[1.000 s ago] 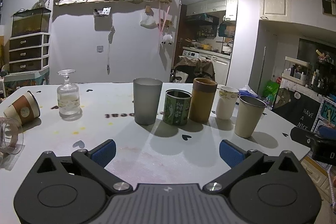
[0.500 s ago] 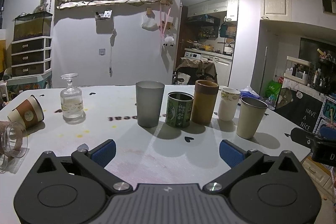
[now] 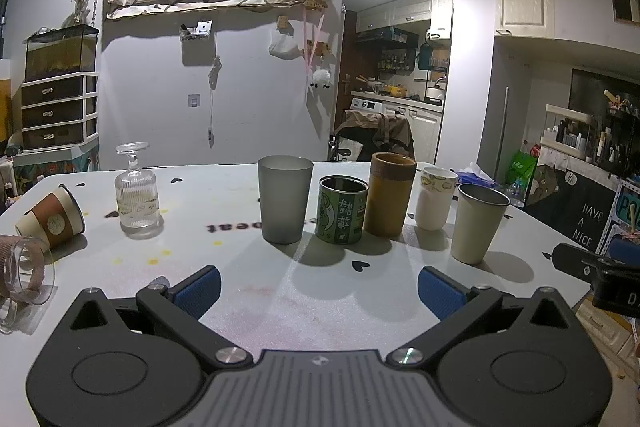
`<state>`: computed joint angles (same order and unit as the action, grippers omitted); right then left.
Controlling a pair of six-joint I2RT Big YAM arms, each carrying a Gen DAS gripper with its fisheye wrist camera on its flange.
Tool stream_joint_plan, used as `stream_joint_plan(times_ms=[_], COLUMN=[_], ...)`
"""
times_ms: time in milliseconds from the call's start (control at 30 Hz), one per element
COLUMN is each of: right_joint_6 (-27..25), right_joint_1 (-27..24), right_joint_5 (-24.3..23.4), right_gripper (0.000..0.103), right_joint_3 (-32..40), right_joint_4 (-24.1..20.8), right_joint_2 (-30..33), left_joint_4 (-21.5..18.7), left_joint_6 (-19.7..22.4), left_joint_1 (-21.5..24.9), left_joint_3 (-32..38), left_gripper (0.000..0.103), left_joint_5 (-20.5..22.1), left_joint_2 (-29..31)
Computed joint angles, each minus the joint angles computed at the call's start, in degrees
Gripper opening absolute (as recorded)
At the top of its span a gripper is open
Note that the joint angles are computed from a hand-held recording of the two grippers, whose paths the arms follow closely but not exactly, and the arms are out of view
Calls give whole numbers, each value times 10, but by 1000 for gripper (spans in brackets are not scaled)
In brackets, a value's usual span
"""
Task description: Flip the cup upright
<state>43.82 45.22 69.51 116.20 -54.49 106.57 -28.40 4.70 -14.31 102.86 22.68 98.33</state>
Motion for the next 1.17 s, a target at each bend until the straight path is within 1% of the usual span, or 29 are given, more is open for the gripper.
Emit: stream_joint_plan(times_ms=[1167], right_joint_6=[-8], right_joint_1=[0], right_joint_5=[-1], right_gripper=[103], right_joint_3=[8], right_joint_4=[4], right_joint_2=[3], left_joint_4=[0], left_joint_6=[2], left_joint_1=[-1], left_joint_3=[-2], left_gripper=[103], left_joint_5=[-3], left_joint_2=[-2])
